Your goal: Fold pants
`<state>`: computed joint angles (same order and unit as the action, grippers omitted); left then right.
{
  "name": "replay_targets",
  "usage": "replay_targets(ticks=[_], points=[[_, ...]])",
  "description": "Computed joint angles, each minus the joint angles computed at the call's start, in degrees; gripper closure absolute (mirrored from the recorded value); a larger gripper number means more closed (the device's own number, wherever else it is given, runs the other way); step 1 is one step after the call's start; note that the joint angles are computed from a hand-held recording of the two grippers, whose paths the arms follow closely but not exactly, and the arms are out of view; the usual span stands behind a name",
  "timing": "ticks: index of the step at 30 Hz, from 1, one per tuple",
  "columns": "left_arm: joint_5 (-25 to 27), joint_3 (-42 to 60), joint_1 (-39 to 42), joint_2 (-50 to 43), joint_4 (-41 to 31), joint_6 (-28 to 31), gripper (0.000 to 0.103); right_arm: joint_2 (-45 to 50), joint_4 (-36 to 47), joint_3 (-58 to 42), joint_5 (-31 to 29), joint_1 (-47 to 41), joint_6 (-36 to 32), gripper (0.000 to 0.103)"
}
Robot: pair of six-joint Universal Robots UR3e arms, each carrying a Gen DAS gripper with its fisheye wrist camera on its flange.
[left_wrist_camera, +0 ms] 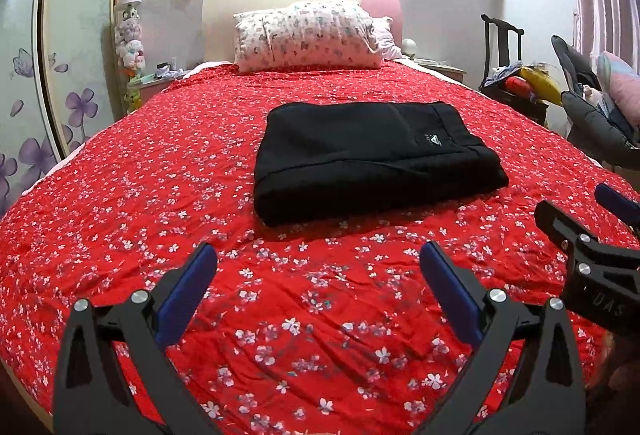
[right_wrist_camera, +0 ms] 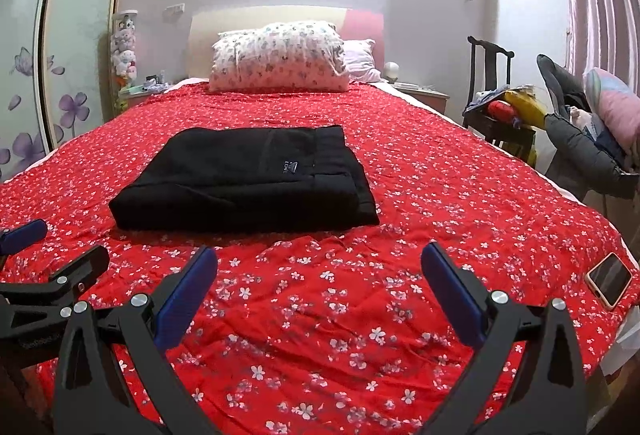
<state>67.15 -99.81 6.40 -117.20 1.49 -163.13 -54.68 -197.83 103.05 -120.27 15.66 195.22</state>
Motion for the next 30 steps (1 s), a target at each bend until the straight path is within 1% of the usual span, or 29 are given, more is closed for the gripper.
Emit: replay_targets(ticks=[20, 30], points=[[-0.1, 0.2, -0.2, 0.4, -0.9, -0.4, 0.002, -0.3, 1.0, -0.1, 0.7, 0.0, 0.0, 0.001], [-0.6, -0.5, 0.2, 0.8, 0.3, -0.3, 0.002, -0.6, 1.7, 0.0, 1.2, -0.3, 0.2, 0.001]])
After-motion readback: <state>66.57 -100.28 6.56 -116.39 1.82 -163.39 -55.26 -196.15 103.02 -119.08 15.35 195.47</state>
